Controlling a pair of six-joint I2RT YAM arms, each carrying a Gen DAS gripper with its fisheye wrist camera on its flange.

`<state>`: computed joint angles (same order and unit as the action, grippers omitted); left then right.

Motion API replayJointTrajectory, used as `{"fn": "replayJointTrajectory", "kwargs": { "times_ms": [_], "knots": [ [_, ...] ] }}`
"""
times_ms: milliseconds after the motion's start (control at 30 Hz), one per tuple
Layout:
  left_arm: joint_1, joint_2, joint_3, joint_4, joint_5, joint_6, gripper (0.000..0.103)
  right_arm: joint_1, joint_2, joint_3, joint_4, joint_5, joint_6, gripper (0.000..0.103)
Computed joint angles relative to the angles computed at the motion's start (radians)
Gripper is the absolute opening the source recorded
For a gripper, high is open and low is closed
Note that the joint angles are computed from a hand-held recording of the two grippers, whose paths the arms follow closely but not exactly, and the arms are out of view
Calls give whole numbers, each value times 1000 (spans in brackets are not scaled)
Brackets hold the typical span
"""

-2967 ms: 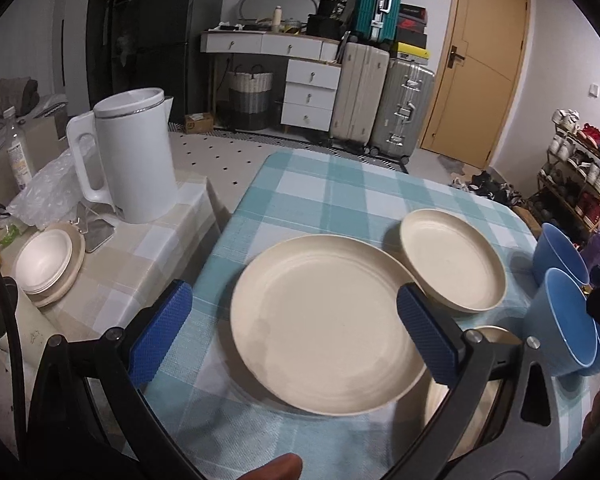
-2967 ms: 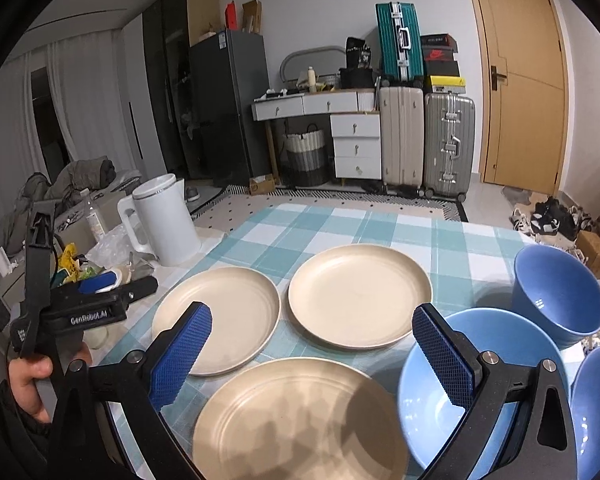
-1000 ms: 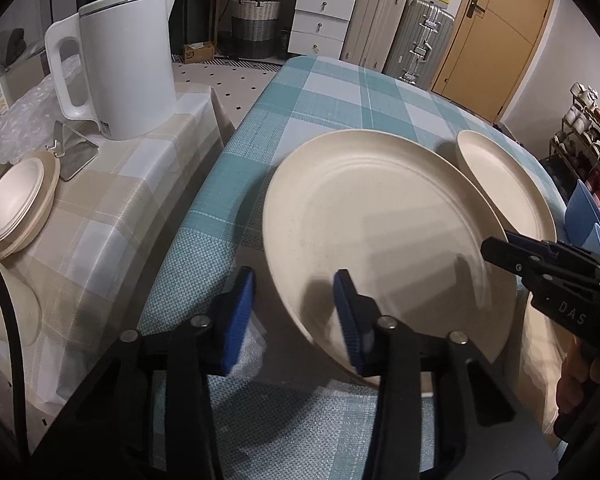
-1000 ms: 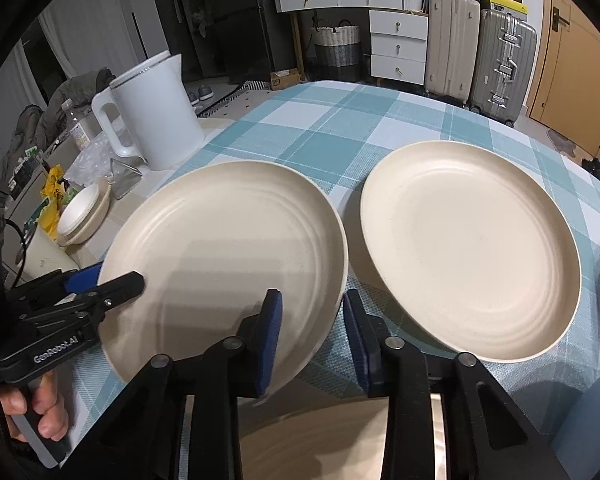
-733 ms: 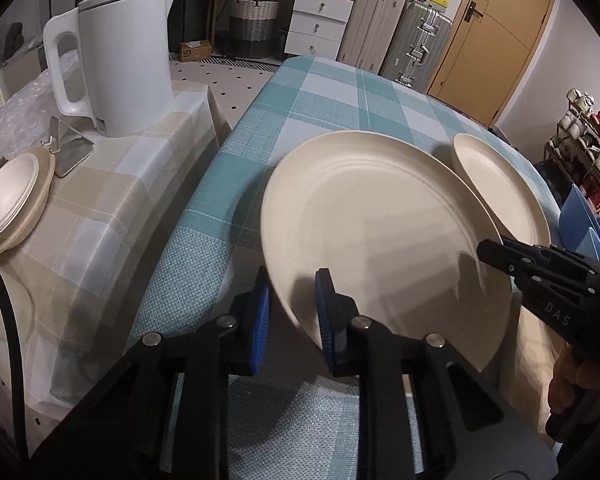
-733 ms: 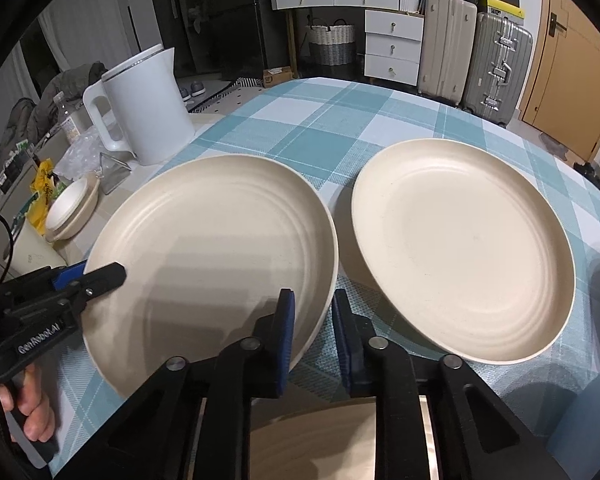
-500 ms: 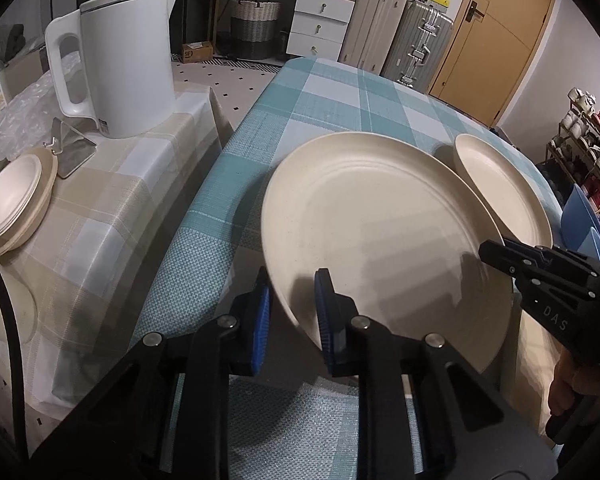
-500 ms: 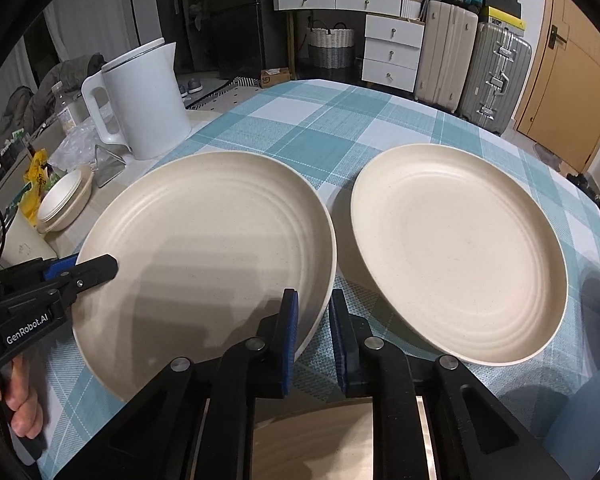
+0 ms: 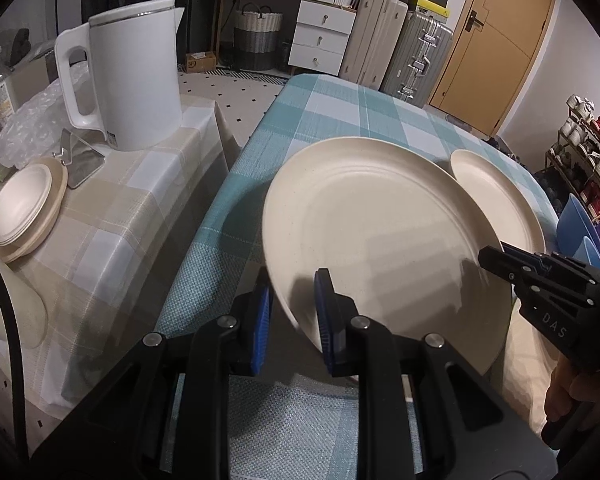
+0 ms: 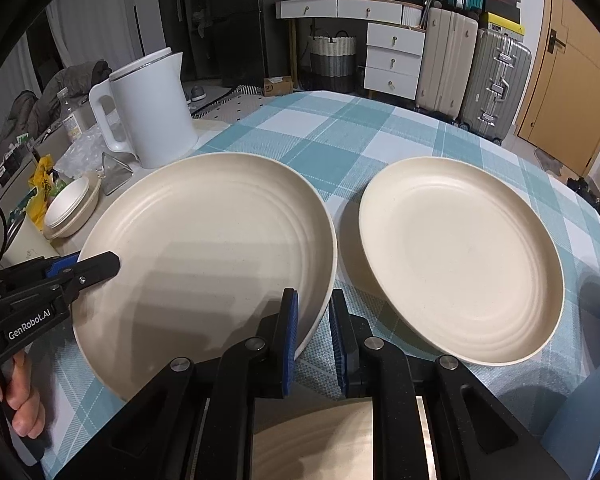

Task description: Organize plates and bowls

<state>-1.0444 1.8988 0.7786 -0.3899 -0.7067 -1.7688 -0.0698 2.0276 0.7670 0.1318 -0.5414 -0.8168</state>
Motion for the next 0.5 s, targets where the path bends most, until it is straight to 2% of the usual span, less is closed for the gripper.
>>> {"fn": "replayJointTrajectory", "kwargs": {
  "times_ms": [500],
  "knots": [
    [-54, -36, 98, -136, -57, 3, 18, -93, -131, -44, -72, -55, -39, 16]
  ]
}}
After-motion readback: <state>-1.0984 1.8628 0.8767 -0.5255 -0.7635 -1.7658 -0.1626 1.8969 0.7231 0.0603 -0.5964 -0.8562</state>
